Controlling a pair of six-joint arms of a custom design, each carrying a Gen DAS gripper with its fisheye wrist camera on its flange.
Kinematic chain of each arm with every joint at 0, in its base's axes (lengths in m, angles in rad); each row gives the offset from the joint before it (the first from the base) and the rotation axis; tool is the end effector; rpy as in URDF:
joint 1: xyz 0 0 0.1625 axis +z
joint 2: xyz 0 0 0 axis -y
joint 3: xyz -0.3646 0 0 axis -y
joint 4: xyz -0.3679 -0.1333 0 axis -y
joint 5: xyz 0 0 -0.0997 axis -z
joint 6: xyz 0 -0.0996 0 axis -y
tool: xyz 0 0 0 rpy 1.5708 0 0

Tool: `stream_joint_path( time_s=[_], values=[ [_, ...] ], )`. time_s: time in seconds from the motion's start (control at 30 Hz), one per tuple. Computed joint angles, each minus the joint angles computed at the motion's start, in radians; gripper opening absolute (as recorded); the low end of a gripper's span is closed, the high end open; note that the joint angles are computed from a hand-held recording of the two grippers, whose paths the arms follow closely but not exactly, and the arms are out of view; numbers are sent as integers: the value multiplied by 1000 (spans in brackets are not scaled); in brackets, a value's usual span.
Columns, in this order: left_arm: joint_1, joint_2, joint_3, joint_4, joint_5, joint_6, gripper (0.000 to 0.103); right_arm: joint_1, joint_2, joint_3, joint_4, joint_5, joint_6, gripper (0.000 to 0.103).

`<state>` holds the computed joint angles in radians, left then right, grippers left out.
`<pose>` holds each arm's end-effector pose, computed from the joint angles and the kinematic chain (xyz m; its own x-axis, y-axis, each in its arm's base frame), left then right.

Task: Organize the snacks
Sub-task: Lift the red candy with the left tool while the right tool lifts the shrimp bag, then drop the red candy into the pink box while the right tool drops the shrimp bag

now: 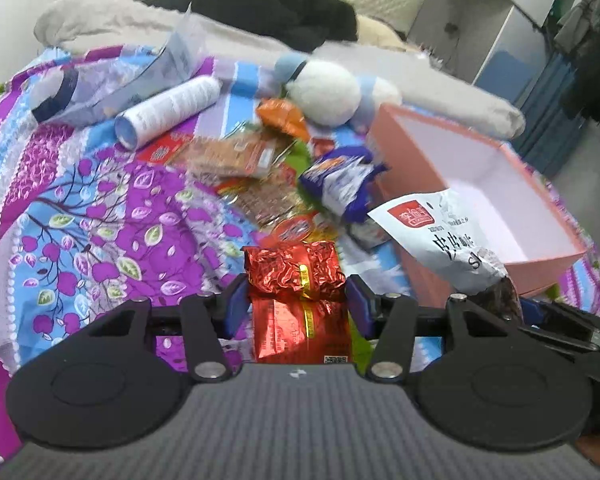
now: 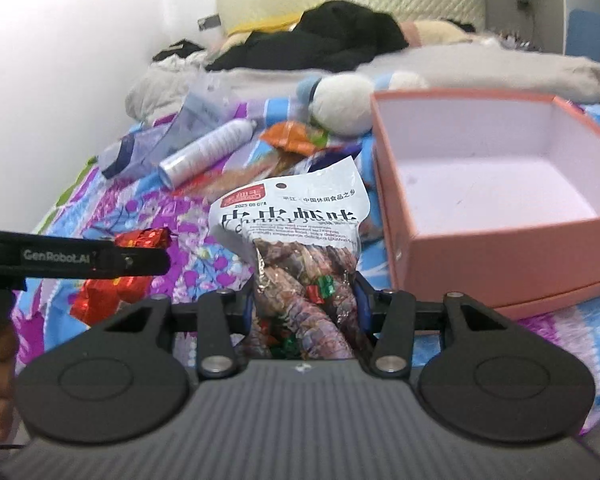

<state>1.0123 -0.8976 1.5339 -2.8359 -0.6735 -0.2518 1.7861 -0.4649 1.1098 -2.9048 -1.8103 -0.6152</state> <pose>-0.1603 -0.6550 0.2373 -0.8550 -0.2284 -0.4657 0.2226 0.6494 -0.7271 0.2692 -0.7174 0.0935 -0.7062 -0.4843 0.5165 -0.7010 0.5810 -0.4136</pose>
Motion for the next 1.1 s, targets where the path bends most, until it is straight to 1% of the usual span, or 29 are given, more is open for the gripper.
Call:
stream_joint_path(
  time_s=[0.1, 0.4, 0.53, 0.67, 0.83, 0.93, 1.03, 1.1],
  values=[
    [-28, -11, 9, -17, 3, 10, 58, 6, -36, 41, -42, 2, -2, 48],
    [-86, -21, 9, -61, -25, 38, 58, 21, -112, 125, -135, 2, 4, 48],
    [-99, -9, -7, -71, -41, 56, 58, 22, -134, 152, -168, -7, -2, 48],
    [-94, 30, -59, -57, -71, 70, 58, 15, -151, 167, -190, -17, -4, 48],
    [-74, 122, -188, -38, -119, 118, 58, -1, -122, 104, -194, -35, -4, 48],
    [-57, 197, -307, -8, -155, 149, 58, -14, -95, 45, -184, -46, -6, 48],
    [-37, 289, -459, 34, -196, 187, 58, -27, -52, -50, -160, -53, -14, 48],
    [-25, 370, -598, 90, -218, 211, 58, -35, -18, -120, -143, -63, -21, 48]
  ],
)
